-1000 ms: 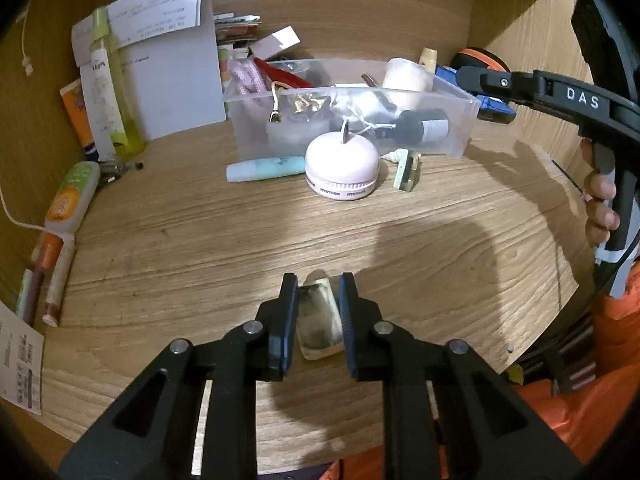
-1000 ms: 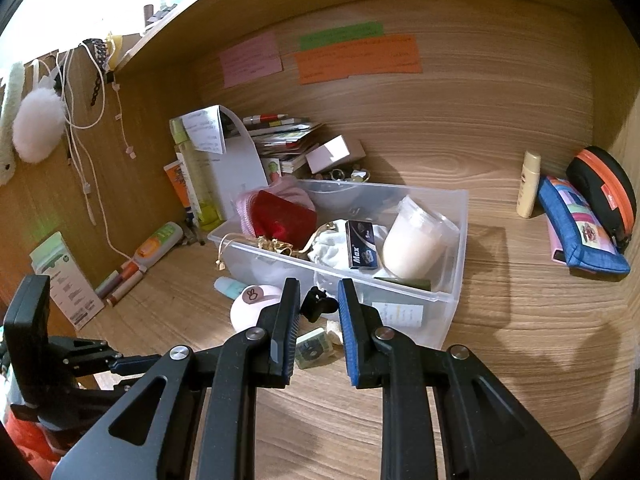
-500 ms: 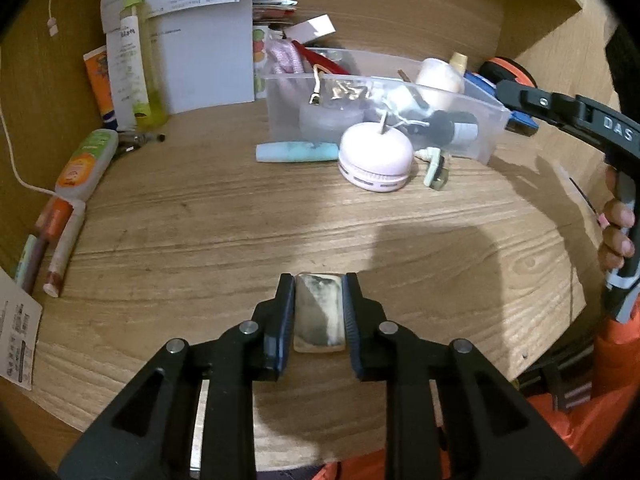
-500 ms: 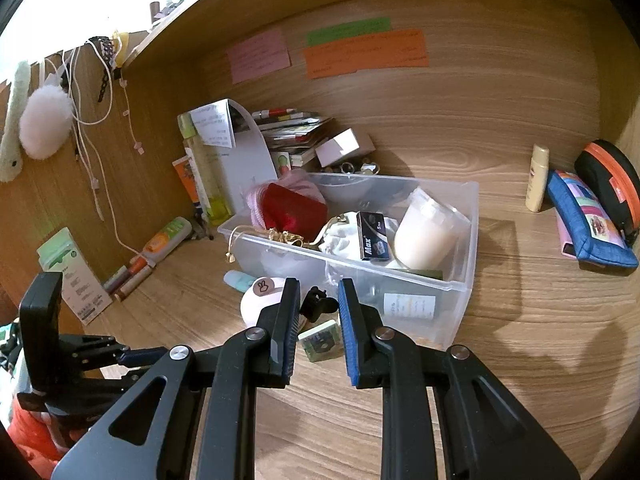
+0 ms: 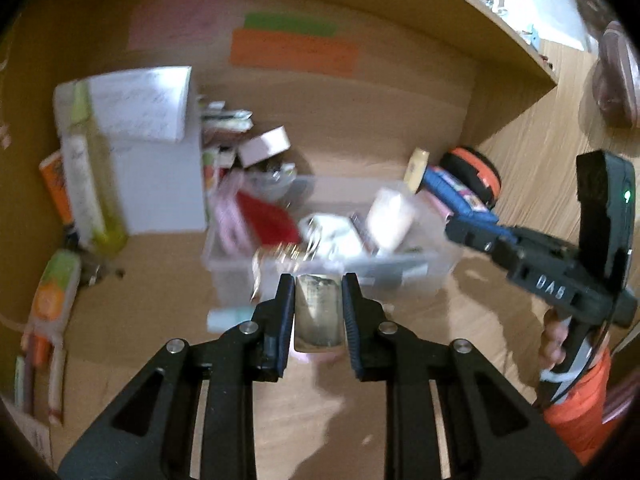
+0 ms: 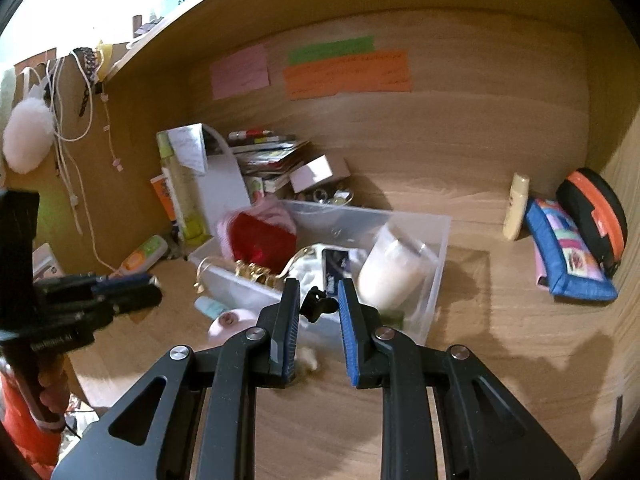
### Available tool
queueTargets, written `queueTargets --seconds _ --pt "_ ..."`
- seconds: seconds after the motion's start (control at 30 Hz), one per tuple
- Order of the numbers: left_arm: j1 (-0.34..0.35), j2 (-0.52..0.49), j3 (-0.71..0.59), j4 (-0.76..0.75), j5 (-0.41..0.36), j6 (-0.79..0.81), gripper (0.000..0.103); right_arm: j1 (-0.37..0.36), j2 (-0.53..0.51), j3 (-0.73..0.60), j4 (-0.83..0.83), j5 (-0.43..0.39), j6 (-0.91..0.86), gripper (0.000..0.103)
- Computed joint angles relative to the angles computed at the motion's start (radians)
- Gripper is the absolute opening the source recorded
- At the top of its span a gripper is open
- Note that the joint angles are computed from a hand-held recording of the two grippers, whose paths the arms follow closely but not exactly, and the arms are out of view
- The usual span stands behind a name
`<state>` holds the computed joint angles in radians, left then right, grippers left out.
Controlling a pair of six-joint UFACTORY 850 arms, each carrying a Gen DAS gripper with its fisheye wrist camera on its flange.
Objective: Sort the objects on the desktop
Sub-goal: 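Lower the black piece into the clear box with the right gripper while the left lifts the tan packet, then open both grippers over the clear box to drop the black piece and tan packet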
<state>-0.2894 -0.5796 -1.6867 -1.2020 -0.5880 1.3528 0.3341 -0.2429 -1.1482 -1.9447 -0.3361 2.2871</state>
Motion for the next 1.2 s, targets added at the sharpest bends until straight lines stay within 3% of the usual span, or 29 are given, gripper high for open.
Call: queueTargets --seconds 0.37,0.6,0.87,1.2 --pt "-0.036 -0.197 -0.333 0.202 -0.111 -0.270 0.023 -0.035 -0.061 -0.097 0.140 0.018 -0.190 0.017" --pt "-0.048 -0.299 -0.479 0.275 -0.175 -0.377 0.023 -0.055 -0.125 -0.176 0.351 0.041 -0.433 0.018" --pt "-0.059 -0.386 -0.602 0.352 -0.226 -0.464 0.023 -0.075 -0.177 -0.220 0.539 0.080 -0.621 0.018" --pt "-0.063 -0.416 -0.642 0.373 -0.248 -0.487 0.023 -0.054 -0.200 -0.242 0.603 0.023 -0.745 0.018"
